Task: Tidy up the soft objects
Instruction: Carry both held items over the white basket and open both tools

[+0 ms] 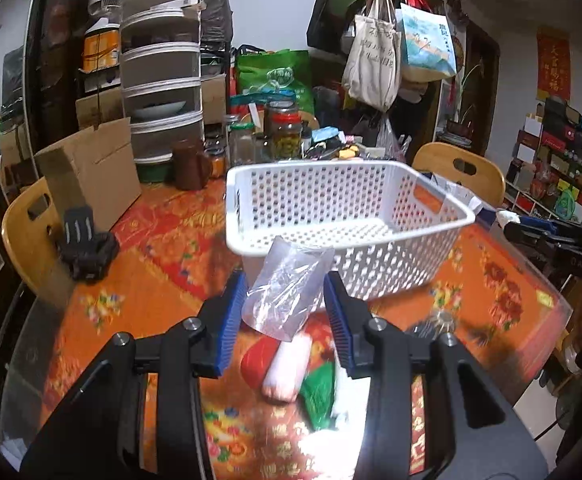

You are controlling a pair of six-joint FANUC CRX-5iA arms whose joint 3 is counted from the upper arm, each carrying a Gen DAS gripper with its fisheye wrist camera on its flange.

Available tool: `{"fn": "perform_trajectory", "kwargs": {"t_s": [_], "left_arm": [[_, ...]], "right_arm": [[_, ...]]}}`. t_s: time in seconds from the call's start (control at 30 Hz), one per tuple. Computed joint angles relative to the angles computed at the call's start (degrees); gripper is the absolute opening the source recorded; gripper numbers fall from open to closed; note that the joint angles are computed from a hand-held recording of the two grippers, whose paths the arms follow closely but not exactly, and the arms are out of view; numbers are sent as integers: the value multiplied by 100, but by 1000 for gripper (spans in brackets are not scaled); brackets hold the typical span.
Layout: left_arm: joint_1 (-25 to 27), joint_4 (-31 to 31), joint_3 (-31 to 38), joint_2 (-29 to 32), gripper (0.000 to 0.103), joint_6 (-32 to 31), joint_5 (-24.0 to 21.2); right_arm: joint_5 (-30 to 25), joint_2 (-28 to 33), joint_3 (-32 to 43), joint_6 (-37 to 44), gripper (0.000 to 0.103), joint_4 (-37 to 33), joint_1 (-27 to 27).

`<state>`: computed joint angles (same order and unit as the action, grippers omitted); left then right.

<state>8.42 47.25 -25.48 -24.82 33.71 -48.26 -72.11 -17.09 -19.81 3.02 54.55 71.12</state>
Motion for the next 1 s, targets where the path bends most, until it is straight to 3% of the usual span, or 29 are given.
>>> {"fn": "perform_trajectory", "kwargs": {"t_s": [0.23,0.47,0.7,0.83,1.0], "left_arm": [[-401,-407,1054,734,38,669,-90],[-997,-1531,2528,1805,38,1912,-318],[-1478,-2629,4136,3042,38,3099,-1232],[-1703,-3180,5098,3806,38,3739,-1975],[-1842,-3482,5497,4174,38,3982,-2258]], "right_arm": [[554,303,558,863,40,-242,-561],[954,951,1335,1811,40,-938,-1299],[717,1795,2450,2850,40,-2031,-1957],[374,2237,3083,3408,40,-2691,-2198],[-47,2665,3580,3880,40,-3086,-2344]]}}
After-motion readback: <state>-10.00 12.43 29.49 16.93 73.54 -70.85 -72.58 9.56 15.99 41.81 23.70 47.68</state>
